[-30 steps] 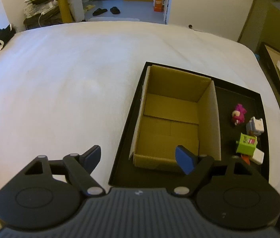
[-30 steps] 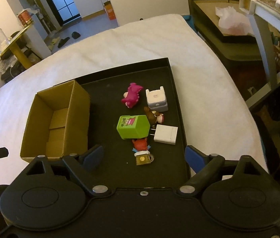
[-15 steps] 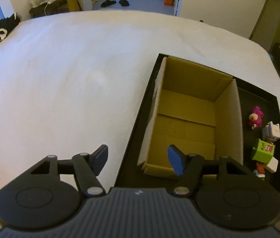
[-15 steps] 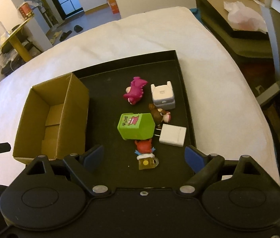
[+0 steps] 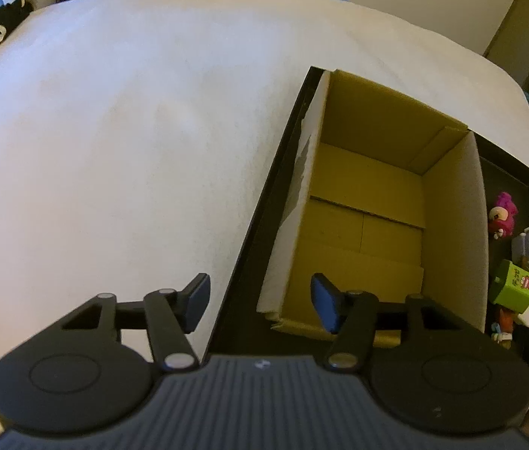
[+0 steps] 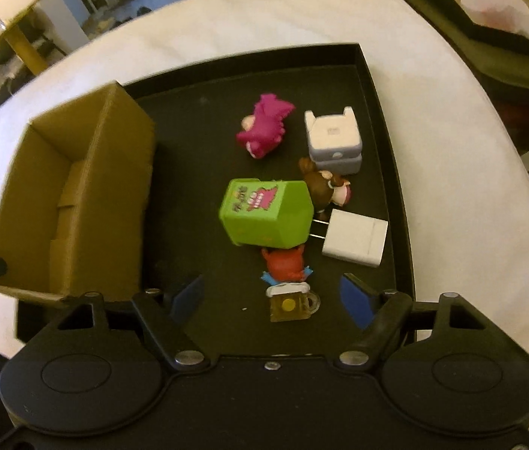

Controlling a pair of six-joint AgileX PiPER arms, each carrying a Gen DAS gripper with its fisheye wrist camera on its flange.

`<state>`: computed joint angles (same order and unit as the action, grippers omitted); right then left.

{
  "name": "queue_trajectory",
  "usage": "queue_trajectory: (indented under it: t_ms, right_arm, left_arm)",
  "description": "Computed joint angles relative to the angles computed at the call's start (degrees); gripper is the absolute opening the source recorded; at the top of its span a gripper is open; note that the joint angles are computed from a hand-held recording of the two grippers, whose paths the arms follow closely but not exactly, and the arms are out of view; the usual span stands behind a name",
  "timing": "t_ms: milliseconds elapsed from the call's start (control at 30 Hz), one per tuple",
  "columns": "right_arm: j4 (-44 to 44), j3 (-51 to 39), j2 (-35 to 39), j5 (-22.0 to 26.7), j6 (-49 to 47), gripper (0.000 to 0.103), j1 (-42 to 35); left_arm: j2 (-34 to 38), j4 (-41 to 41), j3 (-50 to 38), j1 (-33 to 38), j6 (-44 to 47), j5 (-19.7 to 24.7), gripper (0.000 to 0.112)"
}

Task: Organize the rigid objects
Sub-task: 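Close the right tool on the red cup figure while the left grips the box wall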

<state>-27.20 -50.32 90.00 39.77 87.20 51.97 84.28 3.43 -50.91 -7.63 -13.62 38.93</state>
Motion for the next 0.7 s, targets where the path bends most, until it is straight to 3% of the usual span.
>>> queue_trajectory:
  t_ms: [200,467,700]
  right_arm:
    - [3.1,-2.1,4.0,-0.3,-5.0,0.077,-1.8]
    - [5.5,-5.2,7.5,2.9,-10.0,0.077,-1.7]
    - [8.8,-5.0,7.5,2.6,-12.9,0.064,-3.5]
  left_arm:
    - [2.9,-0.5,-1.6,0.2,0.3,1.3,0.045]
    - [4.4,4.0,-2.0,-1.9,-3.7,1.0,0.038]
    - [6.4,3.7,-4.0,-2.2,-1.0,1.6,0.012]
